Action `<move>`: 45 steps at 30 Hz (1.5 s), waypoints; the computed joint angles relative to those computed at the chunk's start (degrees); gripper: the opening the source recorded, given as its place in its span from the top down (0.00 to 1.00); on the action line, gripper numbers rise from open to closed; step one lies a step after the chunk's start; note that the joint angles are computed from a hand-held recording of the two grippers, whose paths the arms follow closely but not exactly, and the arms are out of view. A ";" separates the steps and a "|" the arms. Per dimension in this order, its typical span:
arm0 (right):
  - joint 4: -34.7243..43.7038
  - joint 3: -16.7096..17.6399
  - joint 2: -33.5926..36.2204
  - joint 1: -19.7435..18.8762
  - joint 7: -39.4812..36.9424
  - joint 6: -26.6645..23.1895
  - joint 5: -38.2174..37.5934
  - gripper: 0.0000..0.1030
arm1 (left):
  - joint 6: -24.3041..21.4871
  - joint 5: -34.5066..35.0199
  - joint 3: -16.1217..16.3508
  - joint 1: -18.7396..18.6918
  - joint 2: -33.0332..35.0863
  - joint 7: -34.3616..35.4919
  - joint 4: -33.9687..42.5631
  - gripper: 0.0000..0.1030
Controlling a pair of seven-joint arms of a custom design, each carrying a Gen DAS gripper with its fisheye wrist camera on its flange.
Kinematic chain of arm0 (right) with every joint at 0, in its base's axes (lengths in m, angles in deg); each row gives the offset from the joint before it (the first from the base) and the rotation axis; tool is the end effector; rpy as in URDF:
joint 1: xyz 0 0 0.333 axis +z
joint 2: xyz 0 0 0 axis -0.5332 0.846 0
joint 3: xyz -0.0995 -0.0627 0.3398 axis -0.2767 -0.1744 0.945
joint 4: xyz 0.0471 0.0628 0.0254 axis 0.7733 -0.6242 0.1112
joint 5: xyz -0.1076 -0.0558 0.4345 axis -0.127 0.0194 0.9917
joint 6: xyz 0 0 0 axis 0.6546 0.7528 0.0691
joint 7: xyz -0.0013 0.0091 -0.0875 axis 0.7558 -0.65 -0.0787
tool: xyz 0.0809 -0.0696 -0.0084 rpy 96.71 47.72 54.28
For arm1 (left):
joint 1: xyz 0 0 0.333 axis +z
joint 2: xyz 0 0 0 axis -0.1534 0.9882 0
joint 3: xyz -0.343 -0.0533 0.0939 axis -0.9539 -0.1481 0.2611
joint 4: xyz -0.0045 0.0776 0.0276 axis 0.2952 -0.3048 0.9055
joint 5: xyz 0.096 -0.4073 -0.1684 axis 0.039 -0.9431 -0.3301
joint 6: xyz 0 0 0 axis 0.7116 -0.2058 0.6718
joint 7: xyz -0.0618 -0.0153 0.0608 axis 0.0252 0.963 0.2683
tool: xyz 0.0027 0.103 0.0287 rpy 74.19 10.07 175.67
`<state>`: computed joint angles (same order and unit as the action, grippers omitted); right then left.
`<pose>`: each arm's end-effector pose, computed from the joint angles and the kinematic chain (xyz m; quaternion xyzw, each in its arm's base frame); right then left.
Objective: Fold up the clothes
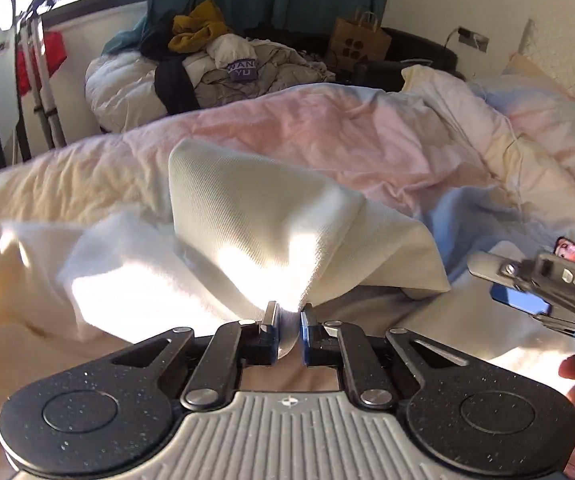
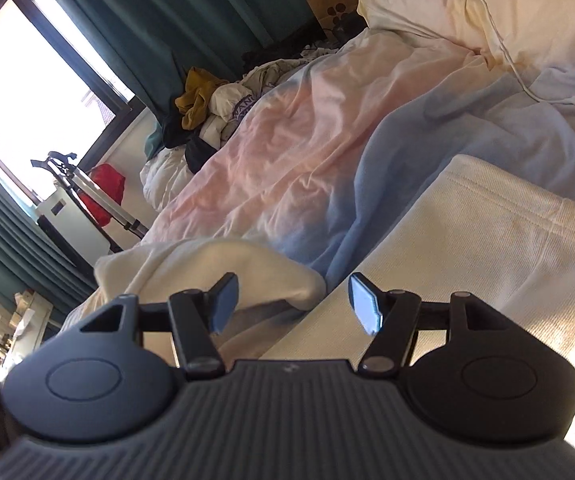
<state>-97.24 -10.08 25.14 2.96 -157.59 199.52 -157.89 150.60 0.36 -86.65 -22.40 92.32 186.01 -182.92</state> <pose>0.5000 0.4313 0.4751 -0.1645 0.8515 -0.2835 0.4092 0.6708 -0.3570 0.5346 -0.3211 0.8739 -0.3583 0.0691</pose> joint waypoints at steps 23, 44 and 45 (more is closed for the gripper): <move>2.65 1.05 0.53 2.34 -9.94 -1.23 -3.36 0.37 | 2.65 -25.70 6.28 7.03 -12.29 16.10 -14.26 0.53; 26.87 -5.66 15.92 0.11 -57.85 15.93 12.31 0.25 | -0.80 -26.04 4.50 11.47 -7.11 10.30 -9.80 0.49; 28.06 -5.91 16.86 -0.27 -59.95 16.53 14.54 0.25 | -0.70 -25.89 4.50 11.39 -7.09 10.30 -9.71 0.49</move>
<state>-69.18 -15.99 41.99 2.69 -217.55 216.06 -143.35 149.91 -25.53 -82.15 -11.01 85.23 196.31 -192.63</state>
